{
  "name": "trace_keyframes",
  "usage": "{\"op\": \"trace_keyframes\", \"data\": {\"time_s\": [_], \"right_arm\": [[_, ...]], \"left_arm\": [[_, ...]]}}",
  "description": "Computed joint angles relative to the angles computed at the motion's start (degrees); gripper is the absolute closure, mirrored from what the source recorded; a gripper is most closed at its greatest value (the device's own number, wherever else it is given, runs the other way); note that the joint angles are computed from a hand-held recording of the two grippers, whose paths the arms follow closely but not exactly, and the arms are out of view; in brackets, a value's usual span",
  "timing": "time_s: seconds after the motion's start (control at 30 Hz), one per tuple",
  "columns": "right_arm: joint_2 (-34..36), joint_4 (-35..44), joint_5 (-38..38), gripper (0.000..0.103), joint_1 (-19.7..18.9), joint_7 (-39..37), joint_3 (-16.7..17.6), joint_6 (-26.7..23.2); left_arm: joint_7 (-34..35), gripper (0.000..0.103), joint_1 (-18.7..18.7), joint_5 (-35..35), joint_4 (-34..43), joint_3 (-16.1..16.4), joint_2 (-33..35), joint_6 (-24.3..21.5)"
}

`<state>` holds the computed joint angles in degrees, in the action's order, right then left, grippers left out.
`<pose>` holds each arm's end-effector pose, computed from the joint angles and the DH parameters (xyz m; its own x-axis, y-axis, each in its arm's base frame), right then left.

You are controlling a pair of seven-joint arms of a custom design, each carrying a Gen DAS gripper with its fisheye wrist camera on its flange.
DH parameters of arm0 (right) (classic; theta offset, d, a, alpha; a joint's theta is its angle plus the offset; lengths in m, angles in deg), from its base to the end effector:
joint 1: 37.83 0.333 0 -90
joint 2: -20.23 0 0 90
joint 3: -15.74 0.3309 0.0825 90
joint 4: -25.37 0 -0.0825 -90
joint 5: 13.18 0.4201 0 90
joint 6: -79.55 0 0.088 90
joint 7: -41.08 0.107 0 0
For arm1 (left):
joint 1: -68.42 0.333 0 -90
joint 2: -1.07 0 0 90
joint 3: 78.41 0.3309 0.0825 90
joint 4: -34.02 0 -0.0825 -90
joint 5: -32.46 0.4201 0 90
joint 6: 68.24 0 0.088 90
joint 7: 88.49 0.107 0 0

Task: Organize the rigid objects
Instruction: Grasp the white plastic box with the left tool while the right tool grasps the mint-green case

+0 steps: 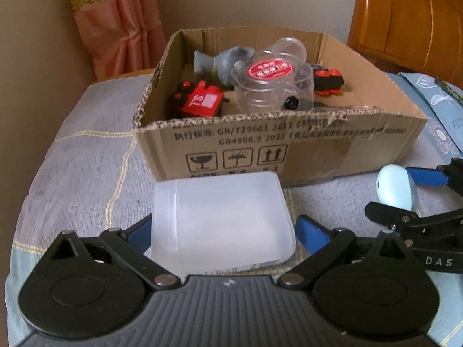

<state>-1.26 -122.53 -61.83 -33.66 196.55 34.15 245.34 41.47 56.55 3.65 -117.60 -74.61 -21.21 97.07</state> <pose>0.4158 0.2230 0.4311 0.0239 -0.9993 0.0293 -0.6913 -0.0377 -0.7216 0.4572 -0.0365 0.4264 -0.3755 -0.9268 -0.0075 -0.7232 0.2981 -0.6230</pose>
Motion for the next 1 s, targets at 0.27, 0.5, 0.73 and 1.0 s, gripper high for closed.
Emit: {"op": "trace_keyframes", "data": {"time_s": [0.27,0.5,0.73,1.0], "right_arm": [[-0.09,0.19,2.22,0.039,1.55,-3.51,-1.13,-1.08],[-1.74,-1.3,8.93,0.039,5.21,-10.99,-3.68,-1.4],[-6.12,-3.23,18.87,0.04,8.32,-21.17,-5.62,-2.02],[-8.68,-3.23,24.72,0.04,8.53,-28.11,-4.75,-4.62]], "left_arm": [[1.94,0.018,-0.38,-0.62,0.66,0.95,0.12,-1.25],[6.4,0.019,0.36,-0.82,1.07,1.61,-1.24,-5.2],[10.85,0.019,3.24,1.26,1.95,1.32,-4.41,-12.62],[14.55,0.019,4.42,2.66,2.68,1.1,-7.99,-15.72]]}}
